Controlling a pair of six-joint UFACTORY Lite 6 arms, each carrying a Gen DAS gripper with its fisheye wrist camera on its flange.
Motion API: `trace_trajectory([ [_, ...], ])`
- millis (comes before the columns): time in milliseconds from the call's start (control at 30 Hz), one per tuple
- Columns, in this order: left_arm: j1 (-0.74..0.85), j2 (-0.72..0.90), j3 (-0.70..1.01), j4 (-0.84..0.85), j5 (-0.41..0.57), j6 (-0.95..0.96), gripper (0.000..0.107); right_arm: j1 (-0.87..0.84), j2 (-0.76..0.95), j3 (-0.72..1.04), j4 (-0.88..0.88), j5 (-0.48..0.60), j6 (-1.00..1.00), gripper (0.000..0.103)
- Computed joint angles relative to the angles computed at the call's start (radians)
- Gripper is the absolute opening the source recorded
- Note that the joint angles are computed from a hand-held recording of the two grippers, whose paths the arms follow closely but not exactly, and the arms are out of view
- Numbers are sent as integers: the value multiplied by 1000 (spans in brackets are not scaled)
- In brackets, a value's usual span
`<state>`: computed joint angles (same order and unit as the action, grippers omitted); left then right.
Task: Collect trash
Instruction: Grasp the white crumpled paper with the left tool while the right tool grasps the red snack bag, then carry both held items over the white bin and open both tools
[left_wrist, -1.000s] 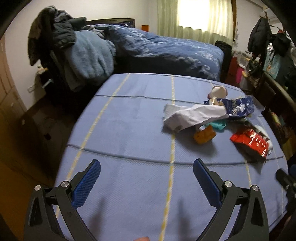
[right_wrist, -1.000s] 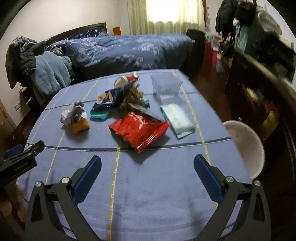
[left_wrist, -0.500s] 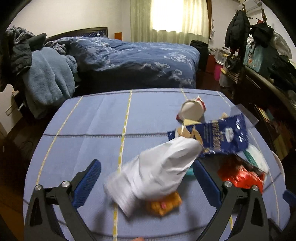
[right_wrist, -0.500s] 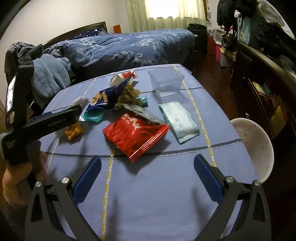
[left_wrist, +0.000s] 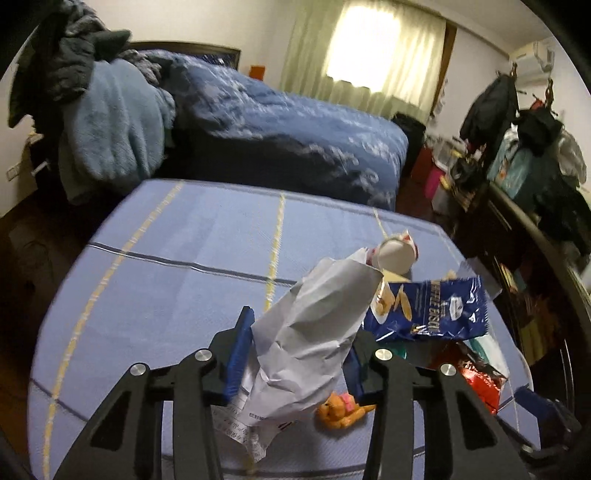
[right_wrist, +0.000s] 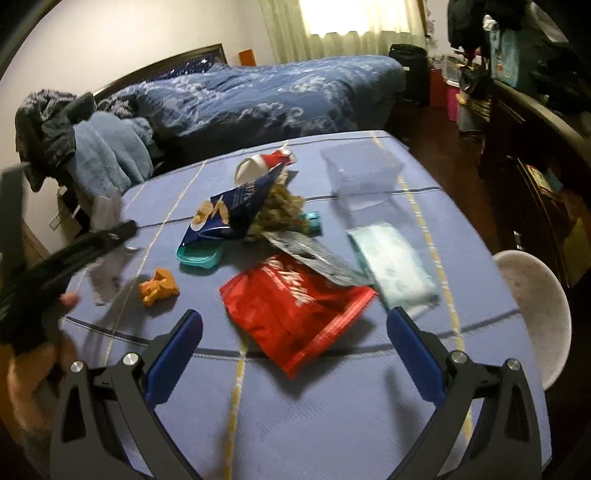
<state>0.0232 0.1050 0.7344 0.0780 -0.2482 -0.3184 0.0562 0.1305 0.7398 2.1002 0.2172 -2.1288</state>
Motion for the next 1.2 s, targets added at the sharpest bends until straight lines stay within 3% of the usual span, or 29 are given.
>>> trace_trajectory([
  [67,17,-59,-42,-6,-4,4,44,47,61,53,155,-58,-128,97],
  [133,41,-112,-79,54,-3,-49,44,69,123,104,215,-89,-161,88],
  [167,50,-143,-97,78,1,-73,44,76,151,123,255,-97,-193,70],
  [200,54,-166,-113,96,6,-94,44,78,163,130,279,-98,-217,60],
  [233,60,-187,-123,137,12,-131,44,73,165,129,262,-90,-206,45],
  [267,59,-196,-126,138,15,-130,44,57,149,108,203,-53,-156,38],
  [367,53,-241,-147,135,30,-122,45,-16,39,7,21,67,-17,31],
  [533,35,-328,-194,364,35,-359,45,-203,-171,-131,-411,288,301,31],
  [667,-54,-403,-229,429,46,-435,45,-346,-298,-208,-570,424,380,30],
  [800,-218,-407,-211,217,67,-239,46,-519,-405,-282,-611,481,342,31],
  [933,-378,-304,-121,49,72,-95,46,-739,-376,-258,-646,559,298,31],
  [1033,-503,-153,20,-33,76,-34,46,-879,-293,-203,-603,558,215,31],
  [1200,-678,175,384,-366,126,299,46,-1007,-118,-82,-493,514,92,31],
])
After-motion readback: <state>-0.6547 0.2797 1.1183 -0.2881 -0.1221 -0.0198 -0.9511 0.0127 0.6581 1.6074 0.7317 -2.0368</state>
